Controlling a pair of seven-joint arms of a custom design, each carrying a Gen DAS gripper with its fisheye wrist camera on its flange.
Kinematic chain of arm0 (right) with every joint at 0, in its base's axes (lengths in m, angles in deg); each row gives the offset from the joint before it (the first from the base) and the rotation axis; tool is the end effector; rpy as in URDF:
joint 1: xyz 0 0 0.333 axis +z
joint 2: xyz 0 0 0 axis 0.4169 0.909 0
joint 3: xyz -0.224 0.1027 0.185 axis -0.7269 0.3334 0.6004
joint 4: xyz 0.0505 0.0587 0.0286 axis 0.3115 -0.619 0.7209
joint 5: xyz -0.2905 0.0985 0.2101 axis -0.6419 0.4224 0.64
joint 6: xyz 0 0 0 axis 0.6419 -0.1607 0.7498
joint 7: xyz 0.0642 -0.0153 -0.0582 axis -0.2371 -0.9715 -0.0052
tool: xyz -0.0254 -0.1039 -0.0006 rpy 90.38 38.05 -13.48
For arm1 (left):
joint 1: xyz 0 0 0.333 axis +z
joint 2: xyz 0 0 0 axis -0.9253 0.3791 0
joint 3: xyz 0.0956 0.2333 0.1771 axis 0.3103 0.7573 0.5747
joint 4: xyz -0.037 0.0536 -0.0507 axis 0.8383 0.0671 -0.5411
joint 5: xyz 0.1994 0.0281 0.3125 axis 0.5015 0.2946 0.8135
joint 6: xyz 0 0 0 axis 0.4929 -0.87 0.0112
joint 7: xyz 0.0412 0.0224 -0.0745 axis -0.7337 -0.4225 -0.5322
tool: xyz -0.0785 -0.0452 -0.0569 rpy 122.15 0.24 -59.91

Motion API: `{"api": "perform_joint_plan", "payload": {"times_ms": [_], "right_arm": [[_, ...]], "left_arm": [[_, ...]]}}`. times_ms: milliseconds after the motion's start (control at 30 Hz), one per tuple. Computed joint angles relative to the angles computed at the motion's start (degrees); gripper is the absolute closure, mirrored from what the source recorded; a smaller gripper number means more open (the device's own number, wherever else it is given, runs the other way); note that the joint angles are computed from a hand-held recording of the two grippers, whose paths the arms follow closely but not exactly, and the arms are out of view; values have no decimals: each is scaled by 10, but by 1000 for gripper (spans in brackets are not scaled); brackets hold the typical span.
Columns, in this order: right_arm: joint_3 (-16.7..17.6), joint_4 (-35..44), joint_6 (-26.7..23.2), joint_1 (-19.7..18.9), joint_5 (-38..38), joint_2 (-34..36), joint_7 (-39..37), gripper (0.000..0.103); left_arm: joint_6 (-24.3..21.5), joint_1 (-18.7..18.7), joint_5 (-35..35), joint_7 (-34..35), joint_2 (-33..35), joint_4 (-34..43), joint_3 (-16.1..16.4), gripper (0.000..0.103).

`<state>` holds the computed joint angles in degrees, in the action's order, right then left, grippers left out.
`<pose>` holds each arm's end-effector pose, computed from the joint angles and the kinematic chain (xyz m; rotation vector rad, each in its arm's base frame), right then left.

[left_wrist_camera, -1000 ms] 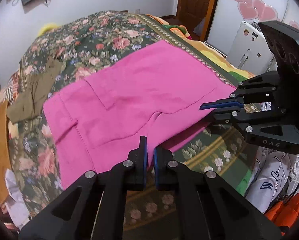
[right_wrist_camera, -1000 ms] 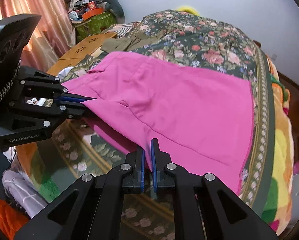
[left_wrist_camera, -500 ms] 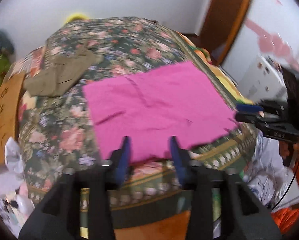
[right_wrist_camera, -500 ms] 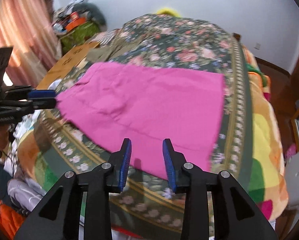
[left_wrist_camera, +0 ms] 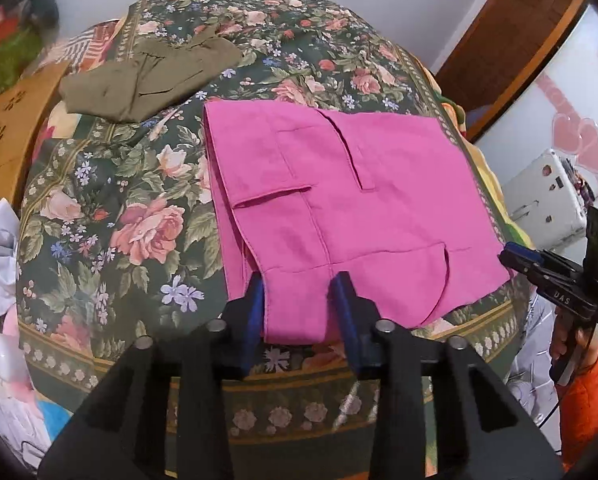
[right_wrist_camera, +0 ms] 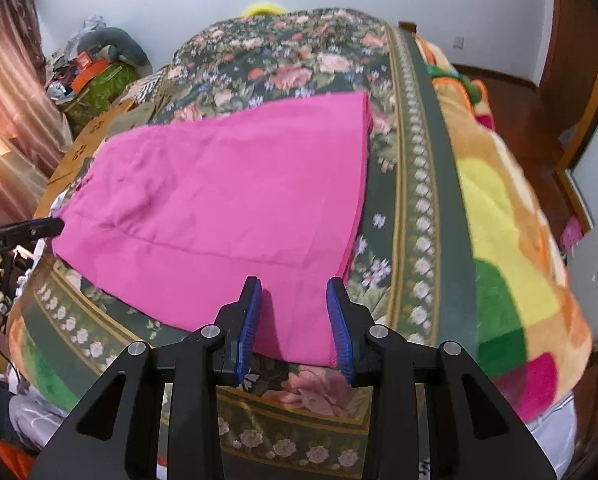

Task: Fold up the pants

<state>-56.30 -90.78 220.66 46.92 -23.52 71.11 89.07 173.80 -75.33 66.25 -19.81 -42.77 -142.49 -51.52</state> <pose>0.5797 0.3248 0.4666 -2.1408 1.4854 -0.1370 0.5969 -0.1825 0.4432 -2.1617 1.9327 -0.7296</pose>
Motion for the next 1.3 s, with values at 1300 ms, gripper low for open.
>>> {"api": "perform_joint_plan", "payload": {"times_ms": [1300], "right_arm": [[-32, 312, -60, 1, -65, 187, 18, 58]], "left_arm": [[-52, 15, 139, -70, 142, 228, 45, 65]]}}
